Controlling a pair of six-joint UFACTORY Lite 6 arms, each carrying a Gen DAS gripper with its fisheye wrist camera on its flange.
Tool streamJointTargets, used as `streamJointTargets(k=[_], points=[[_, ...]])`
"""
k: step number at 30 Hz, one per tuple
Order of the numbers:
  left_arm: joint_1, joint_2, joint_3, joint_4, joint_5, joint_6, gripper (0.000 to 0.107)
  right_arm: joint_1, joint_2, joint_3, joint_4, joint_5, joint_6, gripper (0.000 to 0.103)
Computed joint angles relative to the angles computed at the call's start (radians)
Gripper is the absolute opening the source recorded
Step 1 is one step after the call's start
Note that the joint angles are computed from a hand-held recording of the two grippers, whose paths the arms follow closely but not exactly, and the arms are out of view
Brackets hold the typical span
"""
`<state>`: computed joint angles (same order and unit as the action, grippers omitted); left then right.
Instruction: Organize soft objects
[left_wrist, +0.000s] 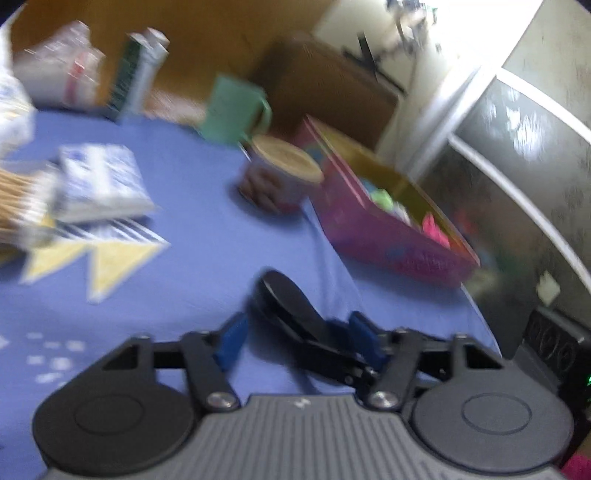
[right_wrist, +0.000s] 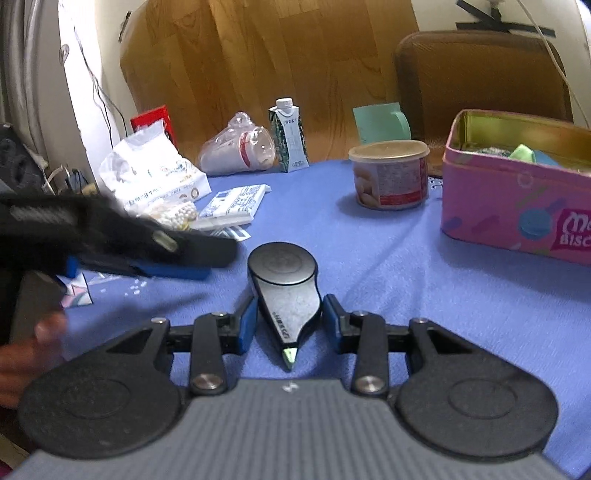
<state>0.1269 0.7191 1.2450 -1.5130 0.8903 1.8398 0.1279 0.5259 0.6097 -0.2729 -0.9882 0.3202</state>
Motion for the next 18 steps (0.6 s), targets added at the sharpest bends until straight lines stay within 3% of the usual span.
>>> streamJointTargets(k=[2,7,10,12,15,18], points=[[-0.039,0.019,0.023,-0.004,-0.013,-0.017,0.040,-0.026,0.009,-0.004,-0.038,-0.025,0.038,0.041],[-0.131,-0.035,0.054,-0.033,-0.003,-0.015,0.039,-0.013,-0.038,-0.112,0.097,-0.200,-0.047,0.041],[-0.217,-0.055,0.118,-0.052,-0.034,-0.040,0.040,-0.059,-0.086,-0.139,0.128,-0.252,-0.090,0.041],[-0.287,-0.046,0.182,-0.084,-0.088,-0.038,0.041,-0.117,-0.101,-0.121,0.120,-0.254,-0.100,0.041],[-0.383,0.009,0.320,-0.098,-0.181,-0.092,0.053,-0.198,-0.096,-0.057,0.119,-0.232,-0.094,0.041],[-0.430,0.026,0.345,-0.206,-0.281,-0.002,0.060,-0.268,-0.010,0.095,0.146,-0.167,-0.096,0.042]])
